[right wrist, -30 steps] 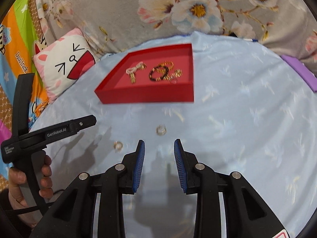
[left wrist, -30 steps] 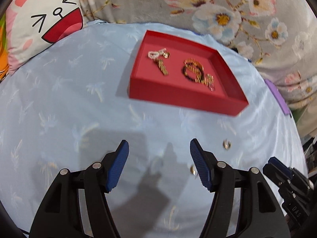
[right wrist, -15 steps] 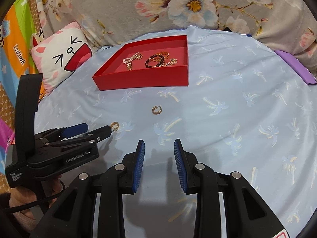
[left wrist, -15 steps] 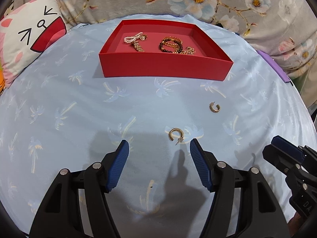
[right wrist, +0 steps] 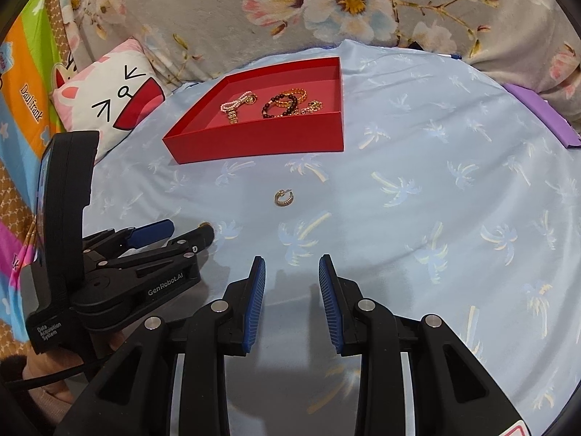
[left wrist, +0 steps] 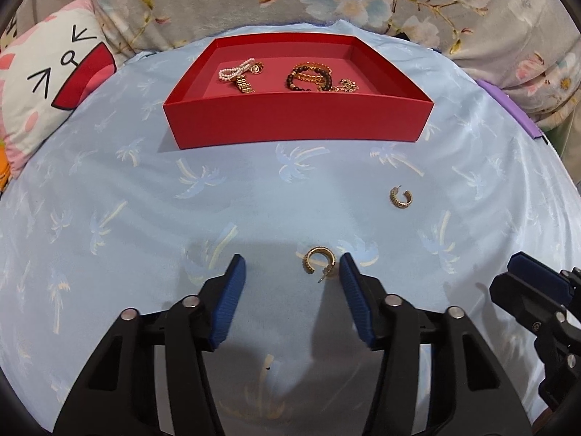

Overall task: Organize jewelry
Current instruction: 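Grasp a gold hoop earring with the left tool while the right tool grasps another hoop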

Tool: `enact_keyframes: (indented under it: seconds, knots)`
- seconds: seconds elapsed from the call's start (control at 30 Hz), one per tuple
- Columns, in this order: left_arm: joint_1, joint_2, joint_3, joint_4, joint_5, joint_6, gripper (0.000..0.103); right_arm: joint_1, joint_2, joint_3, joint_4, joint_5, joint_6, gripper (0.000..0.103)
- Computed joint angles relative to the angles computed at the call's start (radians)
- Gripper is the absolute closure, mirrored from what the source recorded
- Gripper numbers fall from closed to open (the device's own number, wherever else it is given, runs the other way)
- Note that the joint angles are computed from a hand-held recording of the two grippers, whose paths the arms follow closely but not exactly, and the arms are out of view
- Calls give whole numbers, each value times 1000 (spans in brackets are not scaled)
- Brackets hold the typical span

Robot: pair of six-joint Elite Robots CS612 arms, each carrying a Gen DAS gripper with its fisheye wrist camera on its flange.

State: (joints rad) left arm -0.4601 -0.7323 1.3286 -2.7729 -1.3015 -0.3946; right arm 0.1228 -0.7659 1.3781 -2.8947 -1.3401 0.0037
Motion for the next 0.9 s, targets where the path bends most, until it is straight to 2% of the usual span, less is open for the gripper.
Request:
enact_keyframes:
  seconds: [0.1, 0.17, 0.23, 0.37, 0.43, 0.67, 0.7, 0.73, 0.8, 0.9]
  knots:
    - [-3, 2, -1, -6, 17, 10, 71, 0, 7, -12, 9, 1, 1, 73]
    - [-1, 3, -2, -8, 13, 12, 78, 1, 15, -26, 16, -3, -3, 73]
    - [2, 2, -2, -9, 1, 10, 89, 3, 24, -43, 21, -6, -8, 73]
    - [12, -5, 4, -12, -40, -12, 90, 7, 56, -99, 45, 3, -7, 73]
    - [14, -11, 12, -20, -39, -19, 92, 9, 70, -123, 58, 2, -6, 73]
    - [26, -28, 32, -36, -63, -31, 91, 13, 80, -138, 65, 4, -4, 73]
    - [27, -28, 33, -40, -65, -32, 88, 12, 78, -134, 66, 6, -3, 73]
    - [26, -27, 32, -44, -63, -31, 77, 11, 77, -132, 67, 6, -2, 73]
    - [22, -22, 25, -49, -45, -30, 65, 11, 74, -126, 68, 4, 0, 73]
    - [21, -10, 5, -38, -41, -19, 65, 10, 73, -124, 66, 1, 3, 73]
